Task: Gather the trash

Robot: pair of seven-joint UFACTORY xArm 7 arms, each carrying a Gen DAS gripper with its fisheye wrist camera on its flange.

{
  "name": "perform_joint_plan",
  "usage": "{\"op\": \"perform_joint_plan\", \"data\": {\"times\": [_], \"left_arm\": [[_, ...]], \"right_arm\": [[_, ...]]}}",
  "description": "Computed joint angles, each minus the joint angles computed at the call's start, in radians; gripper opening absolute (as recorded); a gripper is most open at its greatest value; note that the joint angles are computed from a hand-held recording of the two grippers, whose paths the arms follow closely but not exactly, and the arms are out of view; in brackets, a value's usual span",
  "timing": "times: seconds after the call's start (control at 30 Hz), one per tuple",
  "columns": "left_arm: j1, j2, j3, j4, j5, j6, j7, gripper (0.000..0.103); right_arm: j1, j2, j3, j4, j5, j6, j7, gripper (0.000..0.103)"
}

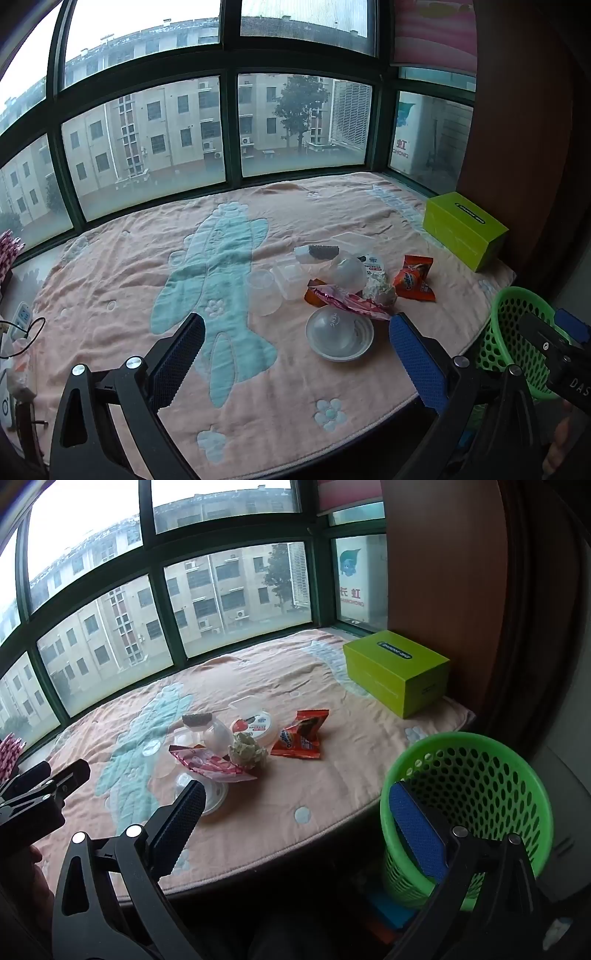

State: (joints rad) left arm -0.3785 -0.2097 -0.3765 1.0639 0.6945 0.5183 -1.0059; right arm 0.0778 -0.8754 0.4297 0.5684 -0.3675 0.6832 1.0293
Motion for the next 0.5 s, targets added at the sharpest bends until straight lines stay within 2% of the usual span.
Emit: {"op": "perform_joint_plan", "data": {"times": [0.27, 0.5], "left_arm": [[-0.007, -0.002, -0.006, 0.005, 0.001, 0.019, -0.007, 0.097], [0.001, -0.001, -0.001, -0.004, -0.014, -0.002, 0.006, 0.097]], "right_arm": [[-0.001, 0.006, 0.005, 0.006, -0.003, 0.009, 0.004, 0.098], [0.004, -0.005, -0.001, -0.001, -0.004, 0.011, 0.004, 0.098]]}}
